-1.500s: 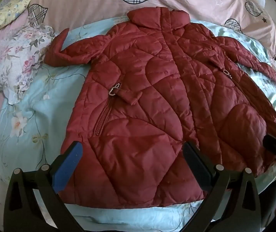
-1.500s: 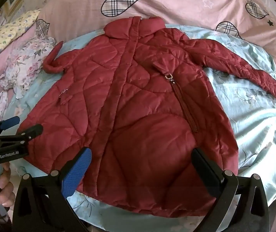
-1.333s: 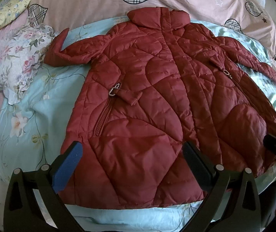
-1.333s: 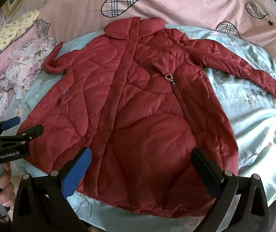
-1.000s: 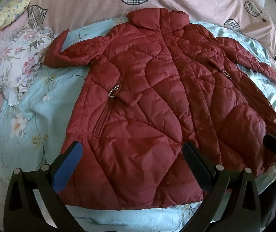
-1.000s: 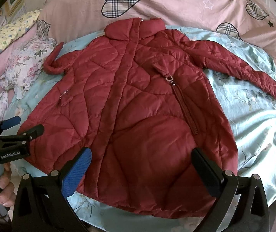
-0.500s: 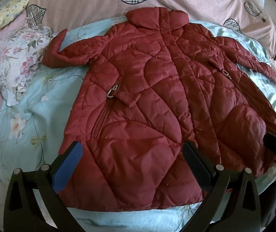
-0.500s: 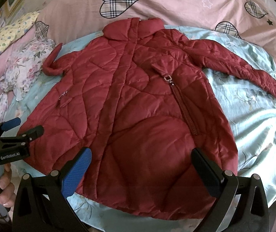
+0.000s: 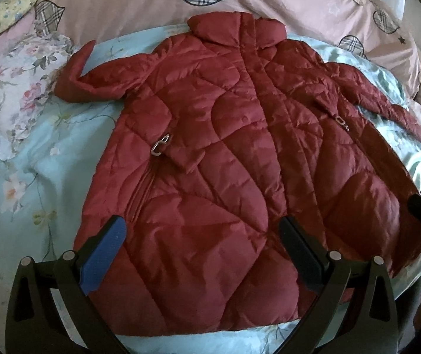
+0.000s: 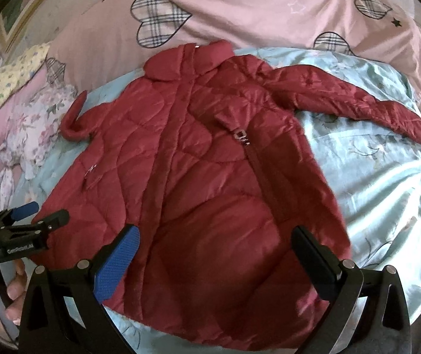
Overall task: Fold large clothes
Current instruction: 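Grasp the coat sleeve with the right gripper and lift it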
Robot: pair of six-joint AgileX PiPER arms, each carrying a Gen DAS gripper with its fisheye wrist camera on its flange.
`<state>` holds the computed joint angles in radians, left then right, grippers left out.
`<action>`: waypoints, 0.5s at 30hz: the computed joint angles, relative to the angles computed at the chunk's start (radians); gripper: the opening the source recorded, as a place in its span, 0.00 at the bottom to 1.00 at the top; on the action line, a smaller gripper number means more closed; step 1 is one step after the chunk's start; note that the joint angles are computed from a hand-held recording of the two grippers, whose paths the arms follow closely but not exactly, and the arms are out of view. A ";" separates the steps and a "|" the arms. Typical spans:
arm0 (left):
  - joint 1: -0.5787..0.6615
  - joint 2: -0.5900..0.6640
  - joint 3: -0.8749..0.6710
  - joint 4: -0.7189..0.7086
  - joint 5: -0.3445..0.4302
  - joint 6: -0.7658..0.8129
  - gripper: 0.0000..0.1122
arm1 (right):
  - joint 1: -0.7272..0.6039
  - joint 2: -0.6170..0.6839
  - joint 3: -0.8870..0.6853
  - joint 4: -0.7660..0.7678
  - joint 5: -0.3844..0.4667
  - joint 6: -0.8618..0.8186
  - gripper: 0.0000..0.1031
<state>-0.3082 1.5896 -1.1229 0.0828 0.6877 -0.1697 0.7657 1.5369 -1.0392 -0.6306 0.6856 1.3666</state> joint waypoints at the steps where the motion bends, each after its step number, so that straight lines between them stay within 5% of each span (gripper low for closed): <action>1: -0.003 0.007 -0.006 0.014 -0.003 -0.011 0.92 | -0.019 -0.012 0.012 0.019 -0.029 -0.002 1.00; 8: -0.001 0.068 -0.068 0.020 0.006 -0.027 0.92 | -0.106 -0.061 0.071 -0.026 -0.038 0.009 1.00; 15: 0.020 0.127 -0.123 0.047 0.022 -0.055 0.92 | -0.342 -0.136 0.174 0.013 -0.168 -0.051 1.00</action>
